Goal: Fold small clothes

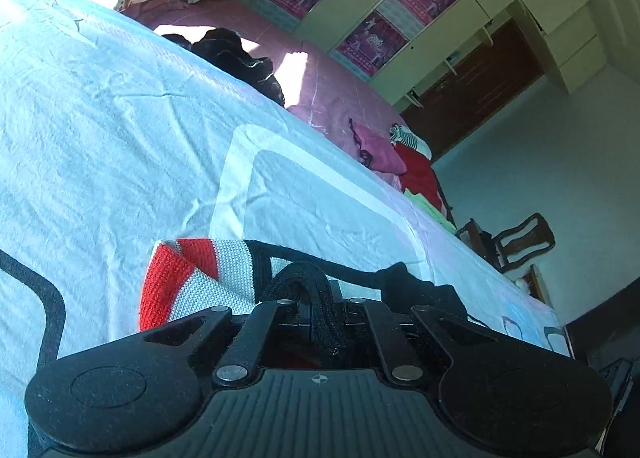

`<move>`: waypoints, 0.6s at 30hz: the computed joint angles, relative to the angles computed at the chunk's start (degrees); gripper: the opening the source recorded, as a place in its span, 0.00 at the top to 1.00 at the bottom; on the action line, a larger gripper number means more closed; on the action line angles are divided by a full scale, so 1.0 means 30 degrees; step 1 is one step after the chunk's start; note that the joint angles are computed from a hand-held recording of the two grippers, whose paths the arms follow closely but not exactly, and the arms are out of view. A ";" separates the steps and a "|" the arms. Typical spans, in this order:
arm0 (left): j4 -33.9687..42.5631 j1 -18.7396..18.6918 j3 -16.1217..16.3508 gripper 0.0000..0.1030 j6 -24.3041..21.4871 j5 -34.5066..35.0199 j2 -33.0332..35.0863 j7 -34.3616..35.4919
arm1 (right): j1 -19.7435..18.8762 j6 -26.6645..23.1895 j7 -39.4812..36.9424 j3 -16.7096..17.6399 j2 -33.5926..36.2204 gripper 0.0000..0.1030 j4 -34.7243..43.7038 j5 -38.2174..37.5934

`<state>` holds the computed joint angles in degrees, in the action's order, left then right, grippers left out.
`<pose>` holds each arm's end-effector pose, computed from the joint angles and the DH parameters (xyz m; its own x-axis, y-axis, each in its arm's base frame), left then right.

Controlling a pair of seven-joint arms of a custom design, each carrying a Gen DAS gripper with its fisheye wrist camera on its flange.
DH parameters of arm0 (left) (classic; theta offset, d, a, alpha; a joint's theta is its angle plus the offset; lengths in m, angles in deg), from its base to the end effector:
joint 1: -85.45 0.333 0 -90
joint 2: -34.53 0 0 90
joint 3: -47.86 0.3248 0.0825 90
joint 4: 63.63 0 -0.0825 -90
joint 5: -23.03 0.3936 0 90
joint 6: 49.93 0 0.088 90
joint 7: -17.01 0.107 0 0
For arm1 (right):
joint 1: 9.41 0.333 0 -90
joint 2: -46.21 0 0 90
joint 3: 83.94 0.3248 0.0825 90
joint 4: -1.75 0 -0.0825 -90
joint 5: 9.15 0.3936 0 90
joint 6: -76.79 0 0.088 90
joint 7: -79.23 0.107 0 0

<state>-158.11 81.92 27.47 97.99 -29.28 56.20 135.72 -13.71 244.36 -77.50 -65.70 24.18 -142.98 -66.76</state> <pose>0.6691 -0.2442 0.4667 -0.3422 -0.7083 0.6174 -0.8544 -0.0389 -0.5182 0.4287 0.1677 0.4683 -0.4676 -0.7293 -0.4995 -0.4041 0.6789 -0.6130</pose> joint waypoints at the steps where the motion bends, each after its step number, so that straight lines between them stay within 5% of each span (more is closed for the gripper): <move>1: 0.0353 0.0013 -0.0005 0.93 -0.0197 -0.0125 0.0433 -0.0298 | -0.0345 -0.0130 0.0592 0.0253 0.0113 0.95 0.0070 -0.0345; 3: 0.0675 0.0316 -0.0313 0.91 -0.0220 -0.1032 0.0978 -0.0301 | -0.1620 0.0398 0.3496 0.0970 0.0119 0.88 0.0108 -0.2674; 6: 0.0460 0.0905 -0.0892 0.72 0.0046 -0.2901 0.1037 0.0656 | -0.1310 0.0206 0.4479 0.0496 -0.0080 0.79 -0.0004 -0.3613; 8: 0.0024 0.1139 -0.1130 0.53 0.0190 -0.4045 0.0698 0.2057 | -0.0666 -0.1162 0.4094 0.0334 -0.0491 0.55 -0.0044 -0.3644; 11: -0.0491 0.0847 -0.0883 0.45 0.0798 -0.4672 0.0112 0.3510 | -0.0052 -0.1642 0.4222 -0.0204 -0.0994 0.55 -0.0308 -0.4353; 15: -0.1157 -0.0106 -0.0117 0.44 0.2227 -0.2602 -0.0691 0.4478 | 0.1091 -0.2077 0.2069 -0.1139 -0.0760 0.55 -0.0181 -0.3819; 18: -0.0780 -0.1272 0.1073 0.44 0.1984 0.2169 -0.0576 0.2275 | 0.1704 -0.2323 -0.0009 -0.1538 -0.0094 0.55 0.0284 -0.3157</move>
